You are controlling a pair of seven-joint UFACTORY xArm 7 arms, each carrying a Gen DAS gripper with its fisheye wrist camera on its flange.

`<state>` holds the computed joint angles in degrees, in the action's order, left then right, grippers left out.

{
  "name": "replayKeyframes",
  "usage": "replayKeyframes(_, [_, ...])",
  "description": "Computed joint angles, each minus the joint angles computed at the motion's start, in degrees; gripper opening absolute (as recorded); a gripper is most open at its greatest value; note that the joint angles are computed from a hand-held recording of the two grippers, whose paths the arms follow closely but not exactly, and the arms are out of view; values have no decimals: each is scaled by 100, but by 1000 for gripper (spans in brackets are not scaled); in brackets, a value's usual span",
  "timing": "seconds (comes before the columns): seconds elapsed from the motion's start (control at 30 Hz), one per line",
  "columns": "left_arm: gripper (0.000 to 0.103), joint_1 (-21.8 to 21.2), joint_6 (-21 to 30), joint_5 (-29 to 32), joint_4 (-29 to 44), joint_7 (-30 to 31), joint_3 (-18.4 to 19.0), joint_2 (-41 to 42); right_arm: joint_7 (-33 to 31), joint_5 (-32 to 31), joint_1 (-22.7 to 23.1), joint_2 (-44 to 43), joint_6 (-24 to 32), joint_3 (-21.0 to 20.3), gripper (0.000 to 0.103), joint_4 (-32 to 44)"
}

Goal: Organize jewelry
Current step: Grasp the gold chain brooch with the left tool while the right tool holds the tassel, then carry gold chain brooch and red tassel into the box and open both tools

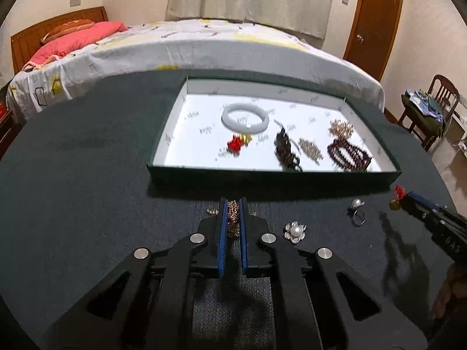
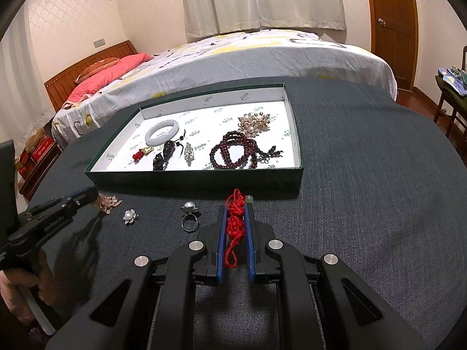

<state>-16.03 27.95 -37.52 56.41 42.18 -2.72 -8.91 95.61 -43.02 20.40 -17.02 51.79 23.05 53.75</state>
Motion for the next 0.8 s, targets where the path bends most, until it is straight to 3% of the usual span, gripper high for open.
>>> replayKeyframes(0.4, [8, -101, 69, -318, 151, 197, 141, -330, -29, -239, -21, -36, 186, 80, 12, 277])
replayKeyframes(0.8, [8, -244, 28, -764, 683, 525, 268, -390, -324, -915, -107, 209, 381, 106, 12, 1037])
